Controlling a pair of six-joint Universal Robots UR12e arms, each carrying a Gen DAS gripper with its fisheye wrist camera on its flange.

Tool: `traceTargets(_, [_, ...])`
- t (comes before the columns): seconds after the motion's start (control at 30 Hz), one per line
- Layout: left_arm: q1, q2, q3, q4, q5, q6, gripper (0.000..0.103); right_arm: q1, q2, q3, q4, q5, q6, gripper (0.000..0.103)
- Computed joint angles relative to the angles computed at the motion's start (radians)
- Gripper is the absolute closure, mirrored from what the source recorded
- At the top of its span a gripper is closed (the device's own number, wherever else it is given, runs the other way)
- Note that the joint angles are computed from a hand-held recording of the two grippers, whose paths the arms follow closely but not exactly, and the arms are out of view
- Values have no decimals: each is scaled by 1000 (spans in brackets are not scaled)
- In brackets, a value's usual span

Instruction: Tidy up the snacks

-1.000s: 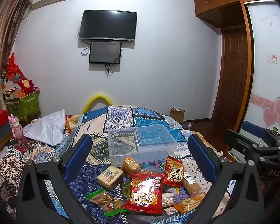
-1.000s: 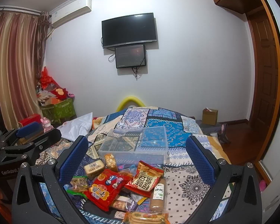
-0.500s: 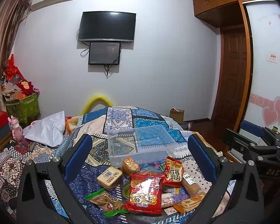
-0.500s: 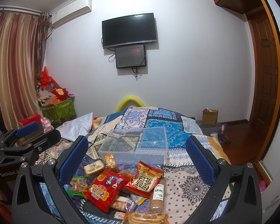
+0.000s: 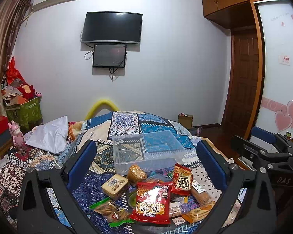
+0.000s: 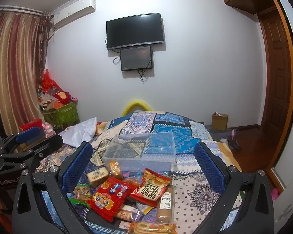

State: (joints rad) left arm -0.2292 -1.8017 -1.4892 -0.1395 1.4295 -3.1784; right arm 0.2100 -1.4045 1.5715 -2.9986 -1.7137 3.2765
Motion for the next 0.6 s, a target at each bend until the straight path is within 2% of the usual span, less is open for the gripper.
traceTargets(0.1, [0, -3, 2, -4, 0, 6, 0, -4, 1, 2, 4, 7, 3, 0])
traceTargets(0.33, [4, -15, 8, -44, 0, 29, 0, 2, 14, -10, 47, -48, -9, 0])
traceTargets(0.4, [5, -20, 8, -55, 11, 43, 0, -3, 16, -10, 64, -43, -9, 0])
traceTargets(0.53, [17, -34, 15, -104, 12, 46, 0, -28, 19, -14, 161, 12, 21, 0])
traceTargets(0.6, [23, -41, 20, -140, 10, 40, 9, -38, 18, -11, 192, 34, 38, 0])
